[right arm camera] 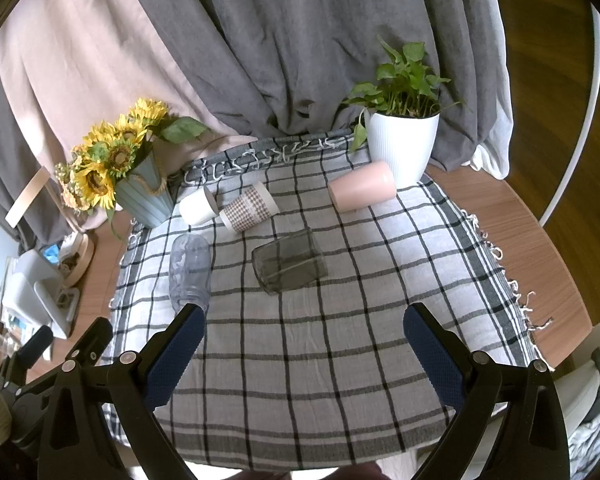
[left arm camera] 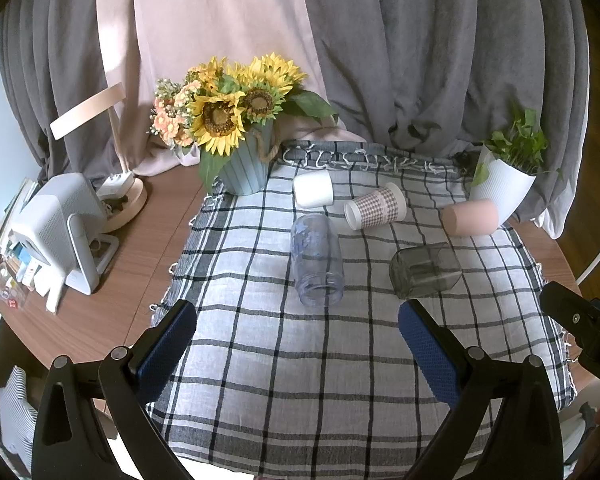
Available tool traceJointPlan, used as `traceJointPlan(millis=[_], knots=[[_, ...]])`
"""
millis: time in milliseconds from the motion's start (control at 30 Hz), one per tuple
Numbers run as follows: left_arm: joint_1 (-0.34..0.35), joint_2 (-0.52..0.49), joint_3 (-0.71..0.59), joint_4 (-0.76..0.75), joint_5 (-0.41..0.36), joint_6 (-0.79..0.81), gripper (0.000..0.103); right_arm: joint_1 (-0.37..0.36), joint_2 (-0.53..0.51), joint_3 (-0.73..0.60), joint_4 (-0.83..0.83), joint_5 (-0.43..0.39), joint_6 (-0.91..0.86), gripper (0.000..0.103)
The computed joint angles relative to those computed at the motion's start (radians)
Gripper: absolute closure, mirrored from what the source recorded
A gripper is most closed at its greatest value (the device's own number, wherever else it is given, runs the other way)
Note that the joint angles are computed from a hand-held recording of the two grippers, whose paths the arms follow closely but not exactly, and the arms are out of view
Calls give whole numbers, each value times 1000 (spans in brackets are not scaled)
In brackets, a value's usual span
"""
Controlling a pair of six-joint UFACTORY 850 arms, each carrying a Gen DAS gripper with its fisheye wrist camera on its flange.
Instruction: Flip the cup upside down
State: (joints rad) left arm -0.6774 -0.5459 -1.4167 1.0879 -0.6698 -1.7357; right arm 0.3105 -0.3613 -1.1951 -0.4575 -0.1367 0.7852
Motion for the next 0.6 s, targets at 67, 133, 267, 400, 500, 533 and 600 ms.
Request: traceJointPlan(millis=[67, 133, 267, 400, 500, 533, 600], knots=[[2, -4, -4, -6, 0, 8, 0, 0, 0, 1, -5, 1, 5, 3], [5, -9, -9, -18, 3, 21, 0, 0, -2, -1, 11, -2, -10, 3], [10, -36, -43, -60, -8, 72, 0, -1, -12, -10, 44, -7, -44, 3], [24, -75, -95, -123, -14, 167, 0, -6, -44, -47, 118, -30, -115, 3], [44, -103, -138, -175, 3, 261, 0, -10, -72, -79, 150, -51, -127, 3], [54, -113, -153, -199, 19, 302, 0, -11, -80, -90, 162, -58, -131, 3], [73, -134, -187, -250, 41, 390, 0, -15, -102, -115, 199, -72, -135, 3]])
